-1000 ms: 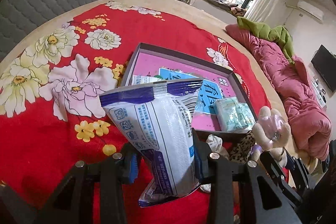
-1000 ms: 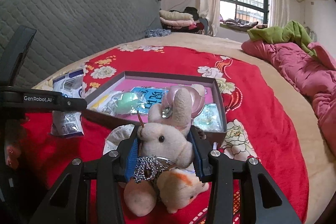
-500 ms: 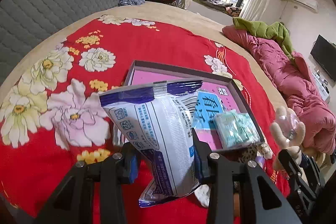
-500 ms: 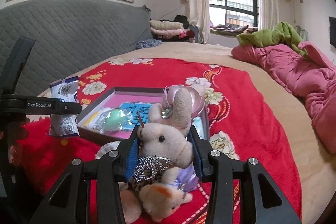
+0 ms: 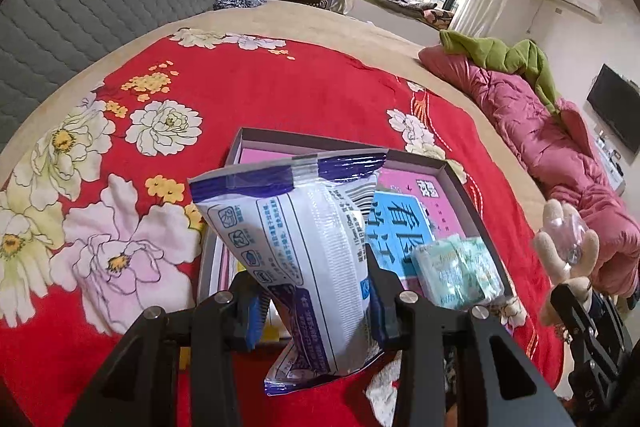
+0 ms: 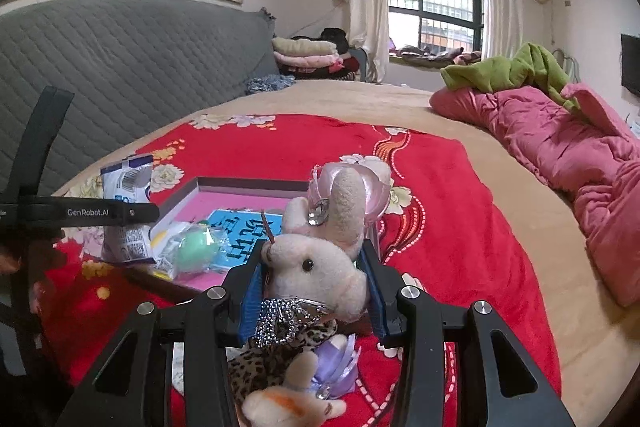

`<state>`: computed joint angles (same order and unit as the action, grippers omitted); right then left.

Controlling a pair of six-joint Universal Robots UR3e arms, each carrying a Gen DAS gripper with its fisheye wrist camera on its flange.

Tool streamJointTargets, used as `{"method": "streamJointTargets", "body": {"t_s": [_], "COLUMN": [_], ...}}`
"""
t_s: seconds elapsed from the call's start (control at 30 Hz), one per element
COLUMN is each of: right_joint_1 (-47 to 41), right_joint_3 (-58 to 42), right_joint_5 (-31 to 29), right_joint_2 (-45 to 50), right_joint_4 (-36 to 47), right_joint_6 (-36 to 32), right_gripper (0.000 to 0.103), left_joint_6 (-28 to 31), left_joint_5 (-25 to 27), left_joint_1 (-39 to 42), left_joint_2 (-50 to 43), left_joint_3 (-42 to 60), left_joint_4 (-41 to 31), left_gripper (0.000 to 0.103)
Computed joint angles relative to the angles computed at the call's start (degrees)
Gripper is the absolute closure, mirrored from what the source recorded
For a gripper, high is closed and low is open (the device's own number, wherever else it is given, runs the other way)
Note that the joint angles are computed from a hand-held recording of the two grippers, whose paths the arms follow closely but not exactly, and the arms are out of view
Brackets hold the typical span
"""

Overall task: Organize soft objects
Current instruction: 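Lift bag with left tool while right tool carries bunny over pink box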

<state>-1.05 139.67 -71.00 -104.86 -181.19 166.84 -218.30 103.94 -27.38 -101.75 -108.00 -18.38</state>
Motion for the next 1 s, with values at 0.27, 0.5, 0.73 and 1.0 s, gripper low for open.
{"method": "streamJointTargets", "body": {"t_s": [0.27,0.5,0.73,1.0], "right_joint_1": [3.3,5.5,5.8,5.0], "right_joint_3": [-3.5,-7.0,-9.8,-11.6], "right_joint_5": [-4.3,-6.3,-6.4,-5.2], "right_joint_2": [5.0,8.8,11.3,13.2], "right_joint_4": [-1.3,-1.8,-1.5,-0.3], "right_joint_6": [1.1,1.9,2.2,2.5], "right_gripper": [0.058,0.058,0.058,0.058], "left_joint_6": [2.3,3.5,3.8,4.5], "left_joint_5": [-2.8,-3.8,-4.7,-6.3], "left_joint_1": [2.5,3.5,4.8,5.8], "left_joint_2": [-1.1,-1.7,-1.8,-4.0], "left_joint_3": [0.3,-0.3,-1.3,-1.1], "left_joint_4": [1.1,2.0,2.8,2.7], "left_gripper": [0.062,0.062,0.062,0.062]}}
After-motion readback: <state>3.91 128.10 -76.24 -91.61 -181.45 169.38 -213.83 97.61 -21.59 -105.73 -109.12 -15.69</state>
